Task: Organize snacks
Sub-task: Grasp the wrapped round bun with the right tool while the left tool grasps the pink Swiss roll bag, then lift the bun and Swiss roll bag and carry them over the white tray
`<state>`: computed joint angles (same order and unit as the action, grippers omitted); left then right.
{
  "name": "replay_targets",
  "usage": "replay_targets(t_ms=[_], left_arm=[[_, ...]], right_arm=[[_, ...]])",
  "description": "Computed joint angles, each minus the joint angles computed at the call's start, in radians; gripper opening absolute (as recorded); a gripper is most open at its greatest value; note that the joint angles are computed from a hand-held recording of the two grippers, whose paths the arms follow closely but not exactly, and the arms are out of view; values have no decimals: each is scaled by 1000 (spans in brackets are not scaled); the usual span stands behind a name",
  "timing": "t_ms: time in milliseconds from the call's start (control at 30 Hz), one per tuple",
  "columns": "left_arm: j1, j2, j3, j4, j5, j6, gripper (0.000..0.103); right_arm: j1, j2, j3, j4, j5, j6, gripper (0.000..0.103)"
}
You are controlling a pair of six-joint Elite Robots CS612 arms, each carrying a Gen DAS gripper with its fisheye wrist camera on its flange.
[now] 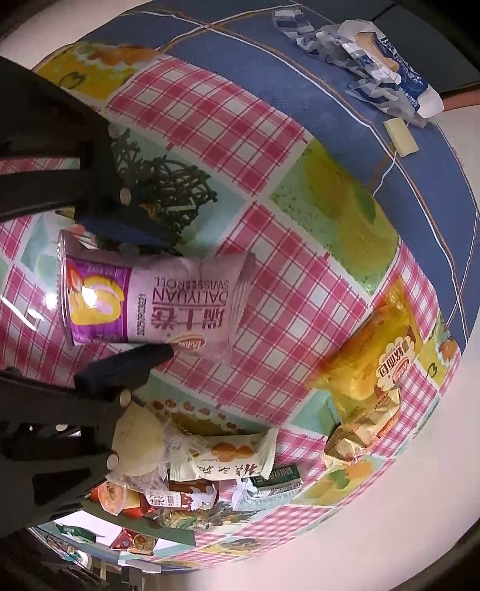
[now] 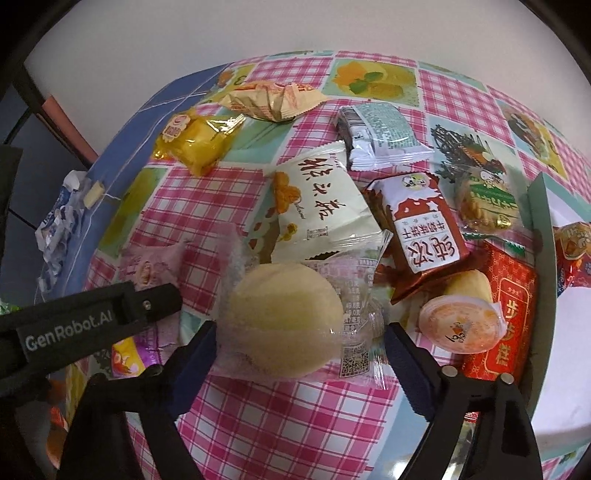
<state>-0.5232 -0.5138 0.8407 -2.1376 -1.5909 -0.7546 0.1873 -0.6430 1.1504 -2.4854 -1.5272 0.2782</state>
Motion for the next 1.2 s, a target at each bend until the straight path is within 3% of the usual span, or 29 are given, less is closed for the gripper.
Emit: replay_targets(t_ms=[67, 133, 533, 1200], left_arm=[[0, 0, -2, -4, -5, -4, 44], [-1, 0, -3, -3, -4, -5, 43], [-4, -25, 31, -23, 4, -18, 40], [-49, -106, 119, -133, 96, 34, 39]], right_arm=[[-3, -5, 7, -3, 0, 8, 86], [-4, -7, 10, -3, -10, 11, 79], [-5, -20, 27, -5, -13, 21, 68], [-23, -116, 139, -96, -19, 69, 65]])
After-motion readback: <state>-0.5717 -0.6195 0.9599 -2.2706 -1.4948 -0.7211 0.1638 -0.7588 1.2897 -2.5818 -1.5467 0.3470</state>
